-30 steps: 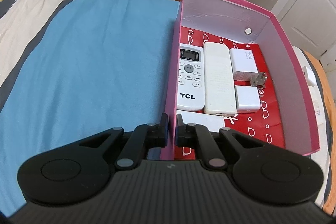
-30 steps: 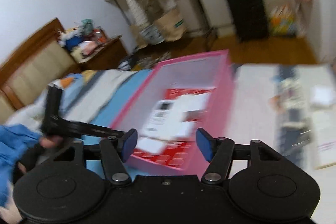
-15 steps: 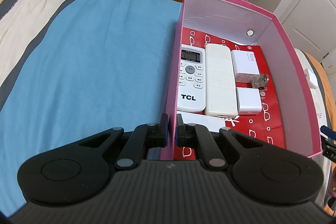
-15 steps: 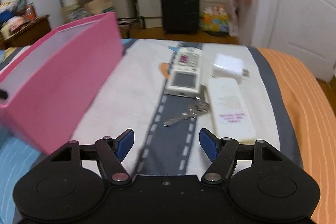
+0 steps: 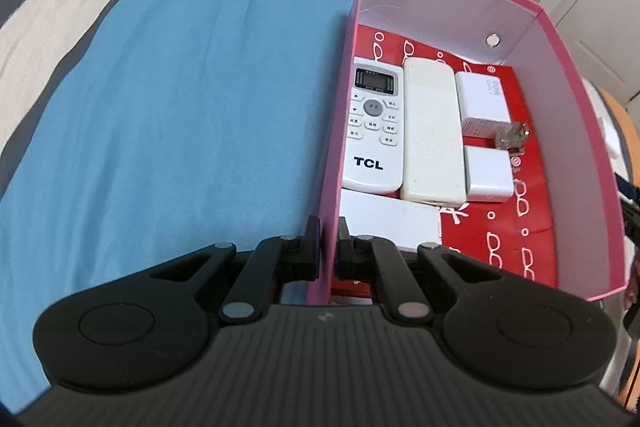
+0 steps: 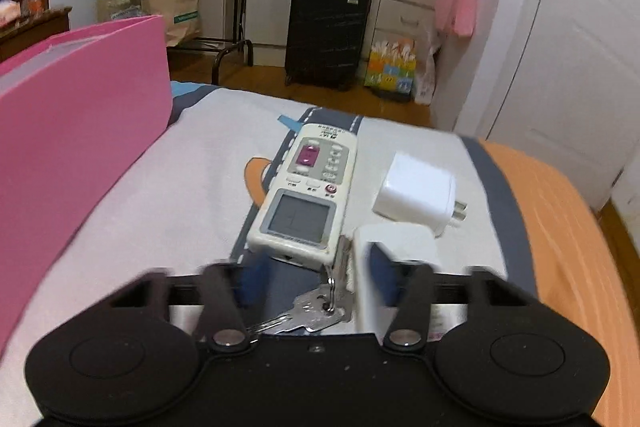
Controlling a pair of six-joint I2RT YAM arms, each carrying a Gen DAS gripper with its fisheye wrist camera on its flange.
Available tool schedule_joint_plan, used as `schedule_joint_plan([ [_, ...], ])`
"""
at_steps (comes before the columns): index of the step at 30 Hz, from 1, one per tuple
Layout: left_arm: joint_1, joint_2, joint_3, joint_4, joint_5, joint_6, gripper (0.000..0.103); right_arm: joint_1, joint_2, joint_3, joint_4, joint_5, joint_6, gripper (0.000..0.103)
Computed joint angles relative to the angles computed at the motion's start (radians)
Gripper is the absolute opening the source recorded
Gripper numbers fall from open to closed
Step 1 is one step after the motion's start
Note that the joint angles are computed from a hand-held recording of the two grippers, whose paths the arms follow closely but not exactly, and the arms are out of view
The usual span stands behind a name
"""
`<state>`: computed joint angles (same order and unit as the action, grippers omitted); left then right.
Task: Organize rigid objects
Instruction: 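Pinch the bunch of keys on the sheet with the right tool, then carry the keys into the pink box and open the right tool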
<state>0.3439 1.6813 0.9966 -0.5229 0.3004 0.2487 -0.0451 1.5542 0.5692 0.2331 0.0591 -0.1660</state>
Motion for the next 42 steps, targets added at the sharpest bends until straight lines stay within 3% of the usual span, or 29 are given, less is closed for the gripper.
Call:
schedule_joint_plan([
  [1, -0.007, -0.007, -0.004, 0.003, -0.011, 0.002, 0.005, -0.003, -0.017, -0.007, -0.013, -0.009, 0.013, 0.020],
  [2, -0.012, -0.014, -0.006, 0.003, -0.019, 0.006, 0.005, -0.017, -0.025, 0.007, -0.080, -0.041, 0.041, 0.008],
  [6, -0.016, -0.028, 0.024, -0.032, -0.026, 0.024, 0.005, -0.030, -0.081, -0.046, -0.079, -0.060, 0.058, 0.007],
  [13, -0.035, -0.026, 0.176, -0.122, -0.032, 0.038, 0.003, -0.129, -0.160, -0.015, -0.221, -0.239, 0.289, 0.005],
  [19, -0.095, -0.013, 0.187, -0.063, -0.105, -0.003, 0.001, -0.125, -0.247, -0.021, -0.292, -0.275, 0.313, 0.004],
  [24, -0.105, -0.067, 0.066, 0.081, -0.116, 0.011, 0.001, -0.121, -0.376, -0.009, -0.387, -0.349, 0.349, 0.004],
  [31, -0.067, -0.022, 0.097, 0.054, -0.044, 0.038, 0.001, 0.062, -0.552, 0.072, -0.518, -0.333, 0.428, 0.004],
  [35, -0.046, 0.010, 0.129, 0.005, -0.005, 0.078, 0.001, 0.194, -0.536, 0.129, -0.510, -0.307, 0.473, 0.004],
  [42, -0.006, 0.059, 0.185, -0.068, 0.068, 0.143, 0.002, 0.364, -0.347, 0.240, -0.479, -0.278, 0.485, 0.005],
])
